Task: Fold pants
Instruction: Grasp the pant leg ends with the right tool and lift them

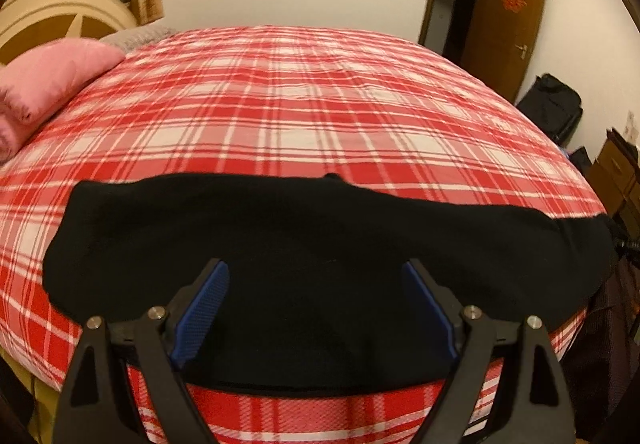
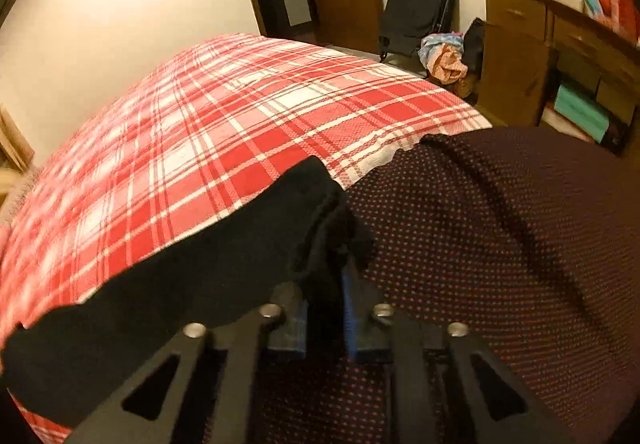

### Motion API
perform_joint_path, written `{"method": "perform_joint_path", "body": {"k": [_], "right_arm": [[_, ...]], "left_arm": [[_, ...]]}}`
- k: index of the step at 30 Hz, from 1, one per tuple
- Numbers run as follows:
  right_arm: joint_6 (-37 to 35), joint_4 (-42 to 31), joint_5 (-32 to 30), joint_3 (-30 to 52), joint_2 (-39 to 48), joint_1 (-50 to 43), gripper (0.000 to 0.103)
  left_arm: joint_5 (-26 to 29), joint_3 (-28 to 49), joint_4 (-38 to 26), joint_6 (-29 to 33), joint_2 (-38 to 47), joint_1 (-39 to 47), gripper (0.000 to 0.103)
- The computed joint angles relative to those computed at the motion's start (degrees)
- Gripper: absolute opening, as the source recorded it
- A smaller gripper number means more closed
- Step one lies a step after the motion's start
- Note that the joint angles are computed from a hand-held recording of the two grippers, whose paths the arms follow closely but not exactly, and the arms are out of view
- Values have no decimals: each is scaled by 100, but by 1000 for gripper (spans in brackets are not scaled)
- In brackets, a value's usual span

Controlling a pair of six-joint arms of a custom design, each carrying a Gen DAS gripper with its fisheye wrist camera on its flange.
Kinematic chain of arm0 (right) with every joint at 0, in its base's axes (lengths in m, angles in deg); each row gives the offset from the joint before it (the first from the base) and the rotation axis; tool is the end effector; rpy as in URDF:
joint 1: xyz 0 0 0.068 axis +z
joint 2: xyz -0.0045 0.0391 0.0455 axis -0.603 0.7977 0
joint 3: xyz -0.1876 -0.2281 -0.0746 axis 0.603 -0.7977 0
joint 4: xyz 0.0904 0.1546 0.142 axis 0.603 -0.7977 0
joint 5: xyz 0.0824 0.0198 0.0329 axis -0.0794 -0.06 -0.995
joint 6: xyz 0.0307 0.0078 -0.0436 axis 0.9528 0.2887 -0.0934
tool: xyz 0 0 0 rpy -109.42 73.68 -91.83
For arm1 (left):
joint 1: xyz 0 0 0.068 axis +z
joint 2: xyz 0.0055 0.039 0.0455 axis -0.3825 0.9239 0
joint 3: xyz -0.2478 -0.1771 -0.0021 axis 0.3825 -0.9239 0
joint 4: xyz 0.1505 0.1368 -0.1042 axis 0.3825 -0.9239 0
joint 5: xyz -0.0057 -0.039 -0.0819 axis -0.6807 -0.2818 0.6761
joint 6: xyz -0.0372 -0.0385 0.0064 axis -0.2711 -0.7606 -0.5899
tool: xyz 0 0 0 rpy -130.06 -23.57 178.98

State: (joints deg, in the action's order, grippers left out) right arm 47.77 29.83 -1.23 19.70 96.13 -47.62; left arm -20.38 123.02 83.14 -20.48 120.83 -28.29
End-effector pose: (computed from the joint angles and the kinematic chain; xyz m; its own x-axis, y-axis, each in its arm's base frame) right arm 0.2133 -0.0514 0.1944 -0.4354 0.6233 -0.6496 0.7422 0.6569 0.1328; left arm 0.4357 -0.0543 0.1932 -0.6915 0.1826 -0.6989 0.3712 0.9198 -0.1269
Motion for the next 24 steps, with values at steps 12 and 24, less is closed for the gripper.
{"method": "perform_joint_path", "body": {"k": [12,24], "right_arm": [[-238,-1363,2259,2999,1451,4209,8],[-1959,-791,2306,5553,5074,5691,14]], "left_arm": [[105,165,42,-384,124,443,91],[-139,-107,506,70,-42,613,91]]}}
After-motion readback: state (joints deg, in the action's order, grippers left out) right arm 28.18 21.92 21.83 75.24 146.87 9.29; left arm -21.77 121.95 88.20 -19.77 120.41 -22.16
